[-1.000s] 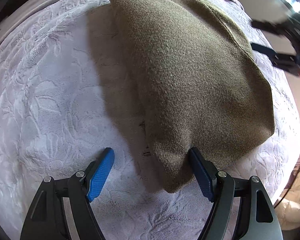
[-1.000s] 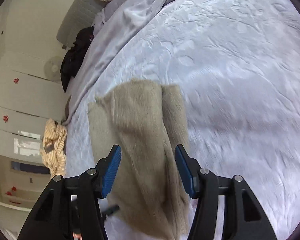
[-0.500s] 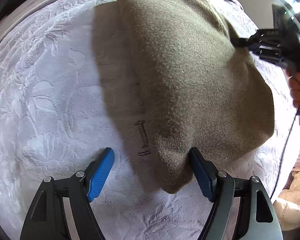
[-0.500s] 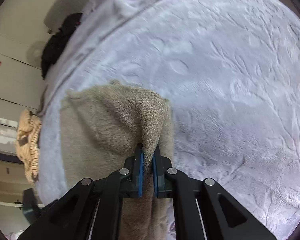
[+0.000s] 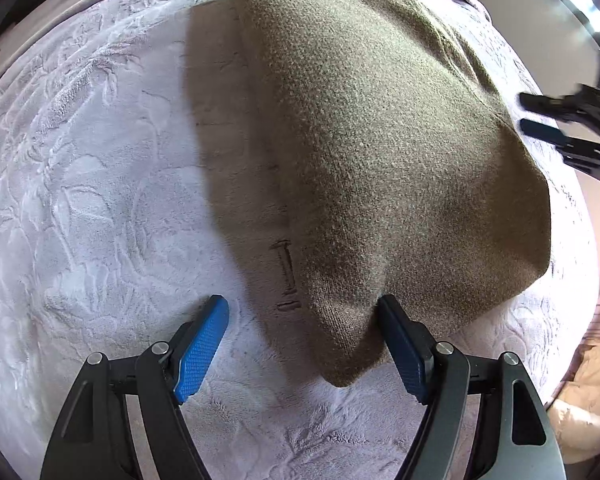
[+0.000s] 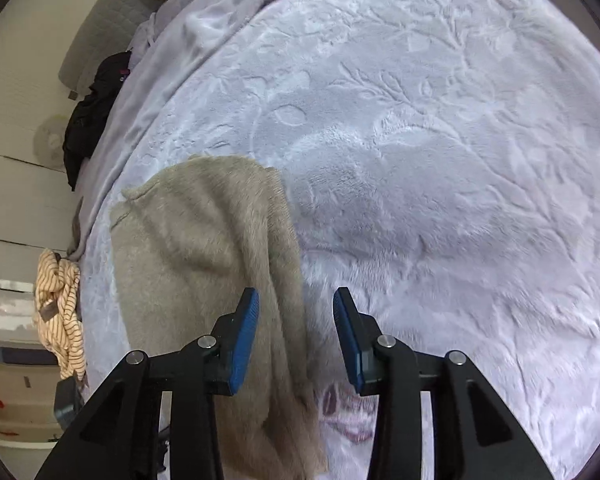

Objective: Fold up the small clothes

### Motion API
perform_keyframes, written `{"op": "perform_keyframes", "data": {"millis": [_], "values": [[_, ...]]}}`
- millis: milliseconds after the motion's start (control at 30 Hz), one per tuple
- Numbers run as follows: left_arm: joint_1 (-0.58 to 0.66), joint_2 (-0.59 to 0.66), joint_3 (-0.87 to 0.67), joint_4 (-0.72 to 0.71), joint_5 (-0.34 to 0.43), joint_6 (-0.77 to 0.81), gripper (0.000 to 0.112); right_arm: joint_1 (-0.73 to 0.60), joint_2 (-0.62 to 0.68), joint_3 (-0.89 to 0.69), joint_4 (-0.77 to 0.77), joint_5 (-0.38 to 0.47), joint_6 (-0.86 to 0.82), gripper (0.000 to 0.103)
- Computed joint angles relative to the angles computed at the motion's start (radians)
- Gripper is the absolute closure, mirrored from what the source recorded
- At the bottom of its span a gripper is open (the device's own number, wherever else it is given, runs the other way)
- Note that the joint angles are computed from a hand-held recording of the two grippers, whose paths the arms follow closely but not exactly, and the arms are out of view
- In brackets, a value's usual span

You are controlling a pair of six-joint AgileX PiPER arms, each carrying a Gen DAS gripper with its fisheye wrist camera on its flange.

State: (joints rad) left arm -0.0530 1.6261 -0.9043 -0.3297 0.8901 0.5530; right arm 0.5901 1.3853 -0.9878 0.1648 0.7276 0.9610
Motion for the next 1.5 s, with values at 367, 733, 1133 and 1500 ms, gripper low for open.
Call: {"op": "perform_keyframes", "data": {"millis": [367,733,1133,1500], "values": [[-0.02,0.005,-0.014,0.025,0.009,-0.044,0.029,0.179,0.011,0.117,0.086,-0.202,0.078,0.085],[-0.034,-0.006,0.013,0.029,-0.014,-0.069,0.029,0.231,-0.096,0.179,0.015,-0.129,0.224,0.079],[-0.032,-0.005,0.013,0.028,-0.015,-0.066,0.029,0.323,-0.174,0.218,-0.07,-0.089,0.398,0.059],[-0.037,0.009,0.013,0.039,-0.023,-0.103,0.011,0.327,-0.191,0.231,-0.054,-0.084,0.403,0.046]]}}
